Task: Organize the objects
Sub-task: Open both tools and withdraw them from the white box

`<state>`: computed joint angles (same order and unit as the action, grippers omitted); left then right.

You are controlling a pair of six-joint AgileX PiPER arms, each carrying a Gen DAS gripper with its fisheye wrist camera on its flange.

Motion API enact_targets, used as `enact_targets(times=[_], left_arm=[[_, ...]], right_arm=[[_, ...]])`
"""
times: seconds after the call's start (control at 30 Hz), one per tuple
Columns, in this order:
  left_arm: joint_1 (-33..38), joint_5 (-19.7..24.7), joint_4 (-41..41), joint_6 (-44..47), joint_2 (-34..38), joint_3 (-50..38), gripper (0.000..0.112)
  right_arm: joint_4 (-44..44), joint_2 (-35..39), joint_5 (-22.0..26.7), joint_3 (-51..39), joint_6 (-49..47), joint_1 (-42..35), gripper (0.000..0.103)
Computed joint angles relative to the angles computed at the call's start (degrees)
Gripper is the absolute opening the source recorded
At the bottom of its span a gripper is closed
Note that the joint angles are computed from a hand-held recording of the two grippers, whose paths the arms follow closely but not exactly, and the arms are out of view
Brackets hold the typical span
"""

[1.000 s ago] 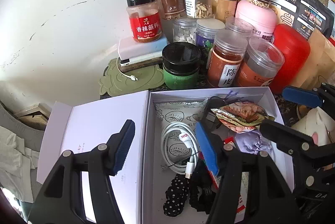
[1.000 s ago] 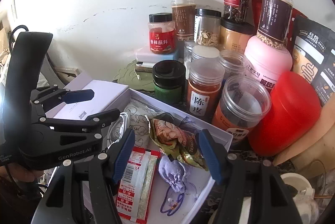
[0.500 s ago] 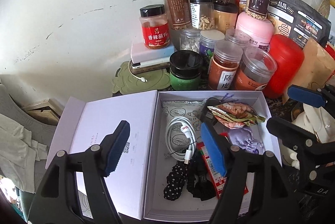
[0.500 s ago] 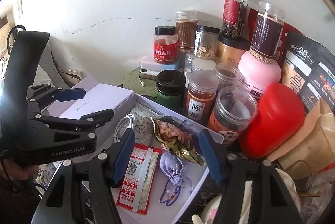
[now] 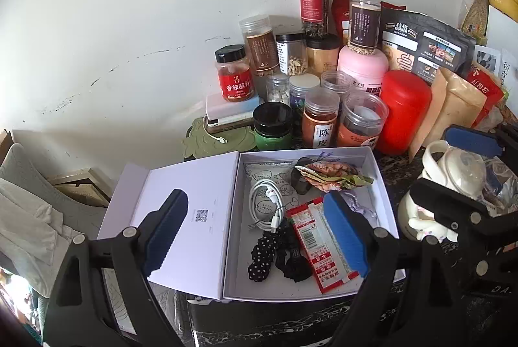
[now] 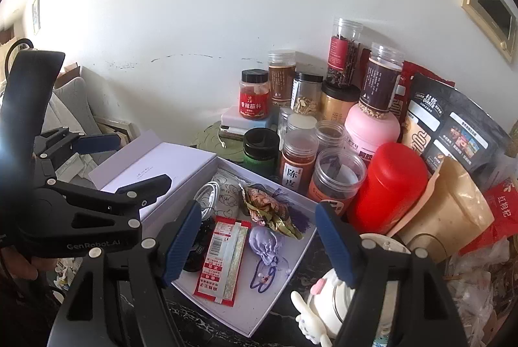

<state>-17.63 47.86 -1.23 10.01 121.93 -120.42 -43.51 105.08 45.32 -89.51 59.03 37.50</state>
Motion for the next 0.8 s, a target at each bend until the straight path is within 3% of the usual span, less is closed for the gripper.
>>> enact_targets(times=[0.4,0.8], left_arm=[[-0.5,-6.7,1.5,-2.4,-18.1,21.9,0.094],[-1.9,-11.6,-0.1,0.0,-32.3,40.4,0.094]], right_arm=[[-7.3,-7.6,9.2,6.1,9.9,10.2,0.074],[-12.2,-10.7,18.3,12.8,22.8,21.0,0.074]])
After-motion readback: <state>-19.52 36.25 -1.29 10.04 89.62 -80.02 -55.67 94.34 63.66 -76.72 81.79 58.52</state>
